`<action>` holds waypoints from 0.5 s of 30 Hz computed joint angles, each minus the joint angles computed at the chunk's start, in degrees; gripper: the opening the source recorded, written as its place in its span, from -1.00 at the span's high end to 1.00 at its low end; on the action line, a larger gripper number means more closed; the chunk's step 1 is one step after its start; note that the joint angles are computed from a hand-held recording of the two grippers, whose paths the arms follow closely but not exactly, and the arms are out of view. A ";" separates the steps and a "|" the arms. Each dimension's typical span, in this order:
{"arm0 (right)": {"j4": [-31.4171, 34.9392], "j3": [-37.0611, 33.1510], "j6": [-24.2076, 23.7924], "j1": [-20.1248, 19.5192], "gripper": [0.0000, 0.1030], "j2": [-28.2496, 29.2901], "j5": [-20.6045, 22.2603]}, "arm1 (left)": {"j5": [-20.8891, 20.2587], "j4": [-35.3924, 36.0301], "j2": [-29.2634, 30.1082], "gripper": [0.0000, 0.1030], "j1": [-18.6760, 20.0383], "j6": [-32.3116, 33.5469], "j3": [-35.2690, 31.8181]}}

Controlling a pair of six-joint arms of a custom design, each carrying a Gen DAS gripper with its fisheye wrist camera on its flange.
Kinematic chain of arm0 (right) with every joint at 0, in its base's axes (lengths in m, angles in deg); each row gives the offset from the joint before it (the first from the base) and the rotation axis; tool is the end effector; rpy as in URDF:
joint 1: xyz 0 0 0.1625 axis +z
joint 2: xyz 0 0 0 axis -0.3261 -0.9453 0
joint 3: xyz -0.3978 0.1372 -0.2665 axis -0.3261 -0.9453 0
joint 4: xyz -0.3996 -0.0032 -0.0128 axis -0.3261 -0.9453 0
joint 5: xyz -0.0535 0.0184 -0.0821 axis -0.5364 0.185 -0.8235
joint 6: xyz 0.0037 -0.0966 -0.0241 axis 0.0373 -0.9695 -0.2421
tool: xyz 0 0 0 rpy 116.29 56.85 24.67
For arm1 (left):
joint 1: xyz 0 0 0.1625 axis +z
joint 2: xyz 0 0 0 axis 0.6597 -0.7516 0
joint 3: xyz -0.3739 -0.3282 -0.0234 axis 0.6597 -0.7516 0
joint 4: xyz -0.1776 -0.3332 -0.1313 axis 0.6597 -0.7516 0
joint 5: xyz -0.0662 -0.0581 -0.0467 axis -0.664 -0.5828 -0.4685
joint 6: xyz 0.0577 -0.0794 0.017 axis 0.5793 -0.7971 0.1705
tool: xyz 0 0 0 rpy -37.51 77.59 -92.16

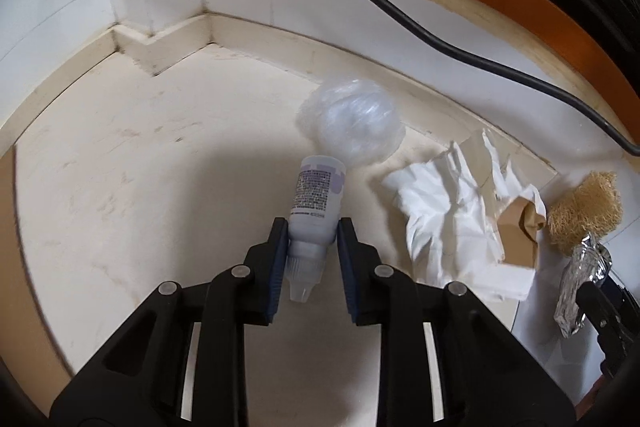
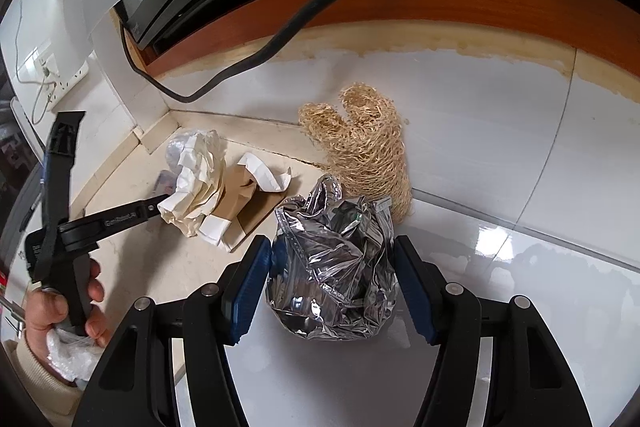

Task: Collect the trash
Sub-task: 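Grasp the crumpled foil ball with the right gripper while the left grasps the white bottle, then lift the foil ball and white bottle and carry both down over the floor bin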

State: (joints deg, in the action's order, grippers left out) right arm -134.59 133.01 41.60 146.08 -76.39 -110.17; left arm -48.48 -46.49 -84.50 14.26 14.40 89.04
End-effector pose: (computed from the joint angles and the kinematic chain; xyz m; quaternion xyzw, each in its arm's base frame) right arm 0.4556 -0.4999 0.1608 0.1077 -0.9013 0.3256 0.2644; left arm -0.1214 -0.5523 0.4621 0.0458 0.8901 -0.3034 0.3370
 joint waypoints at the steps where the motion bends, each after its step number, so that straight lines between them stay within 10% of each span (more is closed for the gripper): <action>1: -0.06 0.04 -0.16 0.08 -0.21 0.07 -0.16 | -0.24 0.87 -0.72 0.58 -0.28 -1.01 0.30; 15: 9.14 2.92 7.31 4.02 -0.20 -3.96 1.33 | -5.41 32.00 -17.57 0.58 -19.13 -25.94 4.21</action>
State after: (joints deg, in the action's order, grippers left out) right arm -125.46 135.93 48.91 150.10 -80.35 -108.84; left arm -53.89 -14.49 -102.07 -4.87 -11.54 93.25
